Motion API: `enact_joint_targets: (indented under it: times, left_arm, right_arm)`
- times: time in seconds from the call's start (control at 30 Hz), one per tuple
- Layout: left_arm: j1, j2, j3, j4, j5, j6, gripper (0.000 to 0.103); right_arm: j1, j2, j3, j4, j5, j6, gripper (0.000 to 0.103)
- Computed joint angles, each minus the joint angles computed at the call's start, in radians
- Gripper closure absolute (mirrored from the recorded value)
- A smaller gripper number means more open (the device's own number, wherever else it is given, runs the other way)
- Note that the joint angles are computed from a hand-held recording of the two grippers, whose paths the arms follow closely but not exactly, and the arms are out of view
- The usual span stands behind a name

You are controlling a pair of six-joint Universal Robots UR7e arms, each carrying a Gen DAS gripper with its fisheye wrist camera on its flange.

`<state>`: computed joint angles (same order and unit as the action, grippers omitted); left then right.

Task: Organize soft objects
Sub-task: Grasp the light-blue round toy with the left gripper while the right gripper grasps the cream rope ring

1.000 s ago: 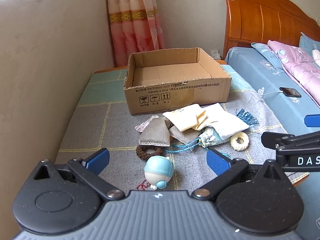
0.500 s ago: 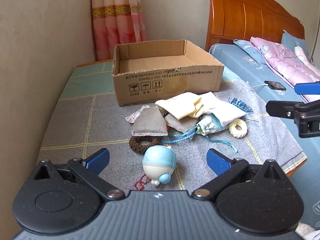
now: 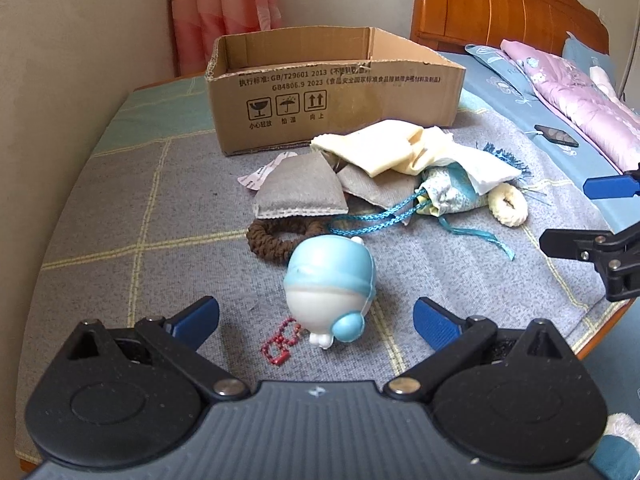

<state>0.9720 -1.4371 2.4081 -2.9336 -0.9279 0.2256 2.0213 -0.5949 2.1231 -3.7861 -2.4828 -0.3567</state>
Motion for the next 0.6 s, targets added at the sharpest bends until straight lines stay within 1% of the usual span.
enact_joint_targets:
  times: [0.07, 0.1, 0.23, 0.3, 0.4, 0.43, 0.5, 0.53, 0.6]
  left_arm:
    - [0.010, 0.005, -0.010, 0.030, -0.002, -0.016, 0.000]
    - [0.009, 0.013, -0.003, 0.001, 0.004, 0.008, 0.000]
    - [0.026, 0.014, -0.005, -0.020, -0.021, 0.051, 0.000]
    - [0.030, 0.013, -0.003, -0.029, -0.024, 0.059, 0.000]
    - [0.024, 0.008, -0.007, -0.010, -0.017, 0.051, 0.000]
    - [0.016, 0.008, -0.002, -0.018, -0.003, 0.049, 0.001]
    - [0.003, 0.007, 0.009, -0.058, 0.007, 0.093, 0.003]
    - [-0.001, 0.002, 0.012, -0.066, 0.000, 0.109, 0.004]
    - [0.002, -0.013, 0.006, -0.053, -0.036, 0.113, 0.010]
  right_arm:
    - [-0.013, -0.001, 0.006, 0.006, 0.010, 0.010, 0.000]
    - [-0.017, -0.001, 0.008, 0.009, 0.012, 0.014, 0.000]
    - [-0.034, -0.004, 0.015, 0.010, 0.033, 0.018, 0.000]
    - [-0.043, -0.004, 0.018, 0.011, 0.044, 0.018, 0.000]
    - [-0.056, -0.003, 0.021, 0.015, 0.057, 0.018, 0.000]
    - [-0.059, -0.001, 0.021, 0.016, 0.060, 0.016, 0.000]
    - [-0.064, 0.002, 0.020, 0.021, 0.061, 0.014, 0.000]
    - [-0.065, 0.005, 0.019, 0.022, 0.059, 0.011, 0.000]
    - [-0.069, 0.005, 0.021, 0.016, 0.068, 0.001, 0.000]
